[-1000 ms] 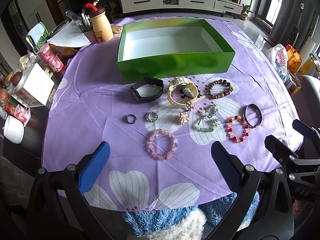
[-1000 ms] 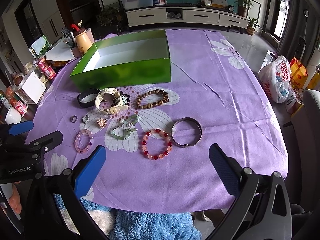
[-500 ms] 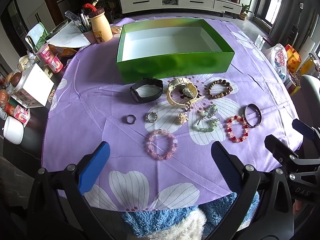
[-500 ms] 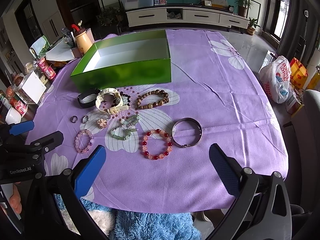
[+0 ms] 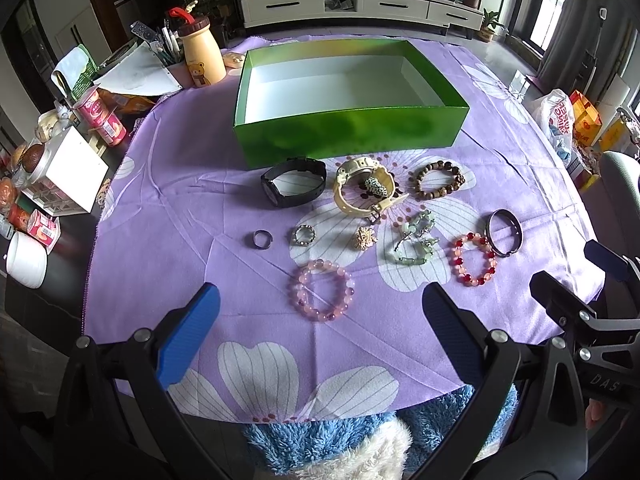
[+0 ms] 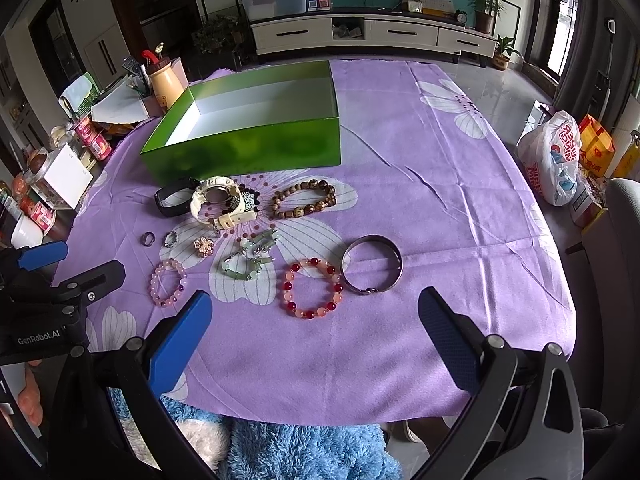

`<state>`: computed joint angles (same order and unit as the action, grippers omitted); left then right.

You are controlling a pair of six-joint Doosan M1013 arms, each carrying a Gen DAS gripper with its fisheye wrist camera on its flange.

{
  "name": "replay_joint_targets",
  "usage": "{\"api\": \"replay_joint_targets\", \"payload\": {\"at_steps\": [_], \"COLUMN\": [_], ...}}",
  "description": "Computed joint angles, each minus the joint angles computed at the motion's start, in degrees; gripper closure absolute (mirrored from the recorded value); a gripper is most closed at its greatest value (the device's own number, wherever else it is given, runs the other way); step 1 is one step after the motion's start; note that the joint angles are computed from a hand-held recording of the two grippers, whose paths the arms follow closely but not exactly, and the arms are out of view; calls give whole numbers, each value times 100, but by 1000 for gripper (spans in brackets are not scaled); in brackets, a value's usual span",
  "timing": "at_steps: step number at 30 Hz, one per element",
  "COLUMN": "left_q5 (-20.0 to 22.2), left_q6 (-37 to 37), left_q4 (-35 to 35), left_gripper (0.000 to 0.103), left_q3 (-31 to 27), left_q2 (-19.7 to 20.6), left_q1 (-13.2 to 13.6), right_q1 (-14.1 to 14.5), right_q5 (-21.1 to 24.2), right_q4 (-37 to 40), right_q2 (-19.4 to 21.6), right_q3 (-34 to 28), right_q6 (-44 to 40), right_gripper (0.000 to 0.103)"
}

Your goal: Organize jewelry

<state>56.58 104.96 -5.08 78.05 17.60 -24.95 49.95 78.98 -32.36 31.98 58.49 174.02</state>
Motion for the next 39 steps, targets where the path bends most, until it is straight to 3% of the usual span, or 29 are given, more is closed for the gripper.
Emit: {"api": "replay_joint_targets", "payload": {"at_steps": [11,13,18,24,30,39], "left_q5": [-6,24,297,-17,-332,-660], "left_q6": [108,301,699,623,580,593], "left_q4": [-211,-614,-1923,-1835,-1094,-433], "left_gripper": [2,2,2,2,2,32], "left_q3": [-11,-39,-168,-80,96,224], "left_q2": [44,85,307,434,472,590], "left_q1": [46,144,522,671,558,359], "right_q1": [-24,-46,-142,-108,-84,-260], "right_q5": [-208,-558,-2216,-2469,-2352,-2514], "right_q4": [36,23,-185,-339,-309,48], "right_q2": [-41,-133,-546,-468,-174,243], "right_q3": [117,308,1197,1279,1013,605], "right_q6": [66,167,881,594,-390,-1545], "right_gripper": [1,1,1,1,18,50]}}
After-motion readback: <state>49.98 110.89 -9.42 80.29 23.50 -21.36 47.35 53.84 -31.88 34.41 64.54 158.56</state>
